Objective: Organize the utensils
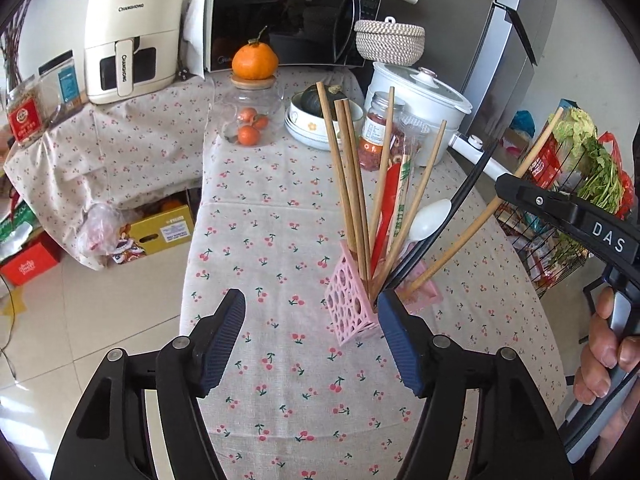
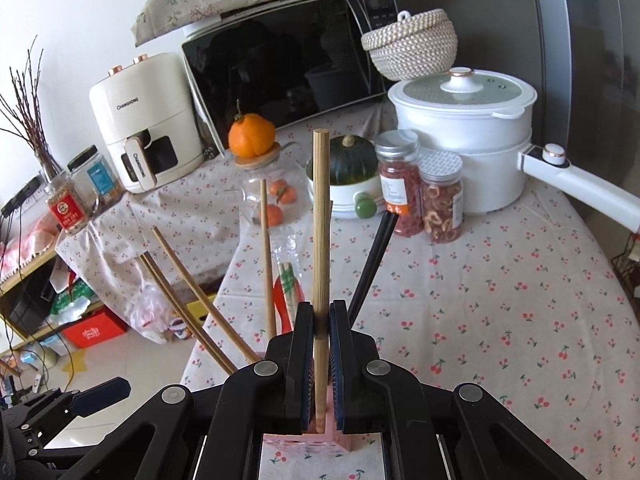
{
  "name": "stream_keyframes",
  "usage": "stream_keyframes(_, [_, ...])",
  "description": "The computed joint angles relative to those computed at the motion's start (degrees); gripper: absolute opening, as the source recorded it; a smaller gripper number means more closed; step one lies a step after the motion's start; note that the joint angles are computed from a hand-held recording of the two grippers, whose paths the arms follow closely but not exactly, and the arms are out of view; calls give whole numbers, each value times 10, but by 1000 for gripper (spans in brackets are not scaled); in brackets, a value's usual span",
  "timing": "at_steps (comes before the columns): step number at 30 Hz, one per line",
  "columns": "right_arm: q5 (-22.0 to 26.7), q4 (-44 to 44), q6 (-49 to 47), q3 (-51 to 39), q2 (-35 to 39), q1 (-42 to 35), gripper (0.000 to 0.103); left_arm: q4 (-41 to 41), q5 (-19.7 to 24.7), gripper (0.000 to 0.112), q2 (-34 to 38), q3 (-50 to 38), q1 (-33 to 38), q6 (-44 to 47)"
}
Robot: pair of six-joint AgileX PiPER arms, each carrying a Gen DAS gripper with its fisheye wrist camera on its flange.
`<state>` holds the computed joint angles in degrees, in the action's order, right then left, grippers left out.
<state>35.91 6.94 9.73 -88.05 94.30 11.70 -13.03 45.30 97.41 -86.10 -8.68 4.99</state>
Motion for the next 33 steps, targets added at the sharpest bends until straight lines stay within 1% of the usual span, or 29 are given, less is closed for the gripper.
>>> stream_keyframes(3, [5, -1, 7, -9, 16, 4, 7, -2, 2, 72, -3, 6, 5, 6])
stream_keyframes(5, [-2, 12, 2, -7, 21, 3, 9, -2, 5, 73, -4, 7, 5, 6])
stream_keyframes(6, [1, 11, 4, -11, 25, 3, 11, -1, 5, 73, -5, 7, 6, 7])
stream_keyframes(8, [7, 7, 11, -17, 28, 3, 23, 0, 4, 75, -8, 11, 5, 7])
stream_keyframes(9, [6, 8, 11, -15, 26, 3, 35, 1, 2, 76, -9, 12, 6, 7])
stream_keyframes(10, [3, 4, 15, -11, 22, 3, 45, 2, 1, 78, -11, 13, 5, 5])
stream_keyframes(14, [0, -10, 23, 1, 1, 1, 57, 13, 4, 81, -16, 15, -1, -7])
stream_keyframes(16, [-4, -19, 29, 12, -14, -2, 66, 24, 7, 81, -19, 15, -8, -19])
stream_keyframes(17, [-5, -24, 31, 18, -23, -4, 68, 34, 9, 82, -21, 15, -12, -28])
stream_keyframes(19, [-6, -36, 36, 32, -42, -9, 75, 52, 8, 83, -30, 21, -21, -45])
stream_keyframes(20, [-7, -42, 39, 40, -52, -13, 77, 62, 8, 83, -35, 23, -27, -55])
stream_keyframes(21, [-6, -50, 43, 48, -62, -16, 80, 74, 10, 85, -41, 25, -32, -67])
stream_keyframes(23, [-4, -69, 52, 66, -84, -23, 84, 93, 10, 90, -54, 30, -43, -90])
stream_keyframes(25, [1, -86, 57, 82, -106, -30, 89, 113, 8, 103, -67, 36, -57, -108])
stream_keyframes(26, [3, -96, 60, 92, -118, -34, 91, 129, 7, 103, -75, 39, -67, -121])
stream_keyframes(28, [14, -127, 73, 106, -140, -36, 102, 160, 7, 103, -90, 47, -87, -141])
stream_keyframes(30, [13, -164, 88, 129, -166, -36, 102, 201, 5, 103, -106, 57, -111, -174])
stream_keyframes(33, [31, -212, 106, 156, -200, -39, 102, 233, 9, 103, -128, 68, -138, -208])
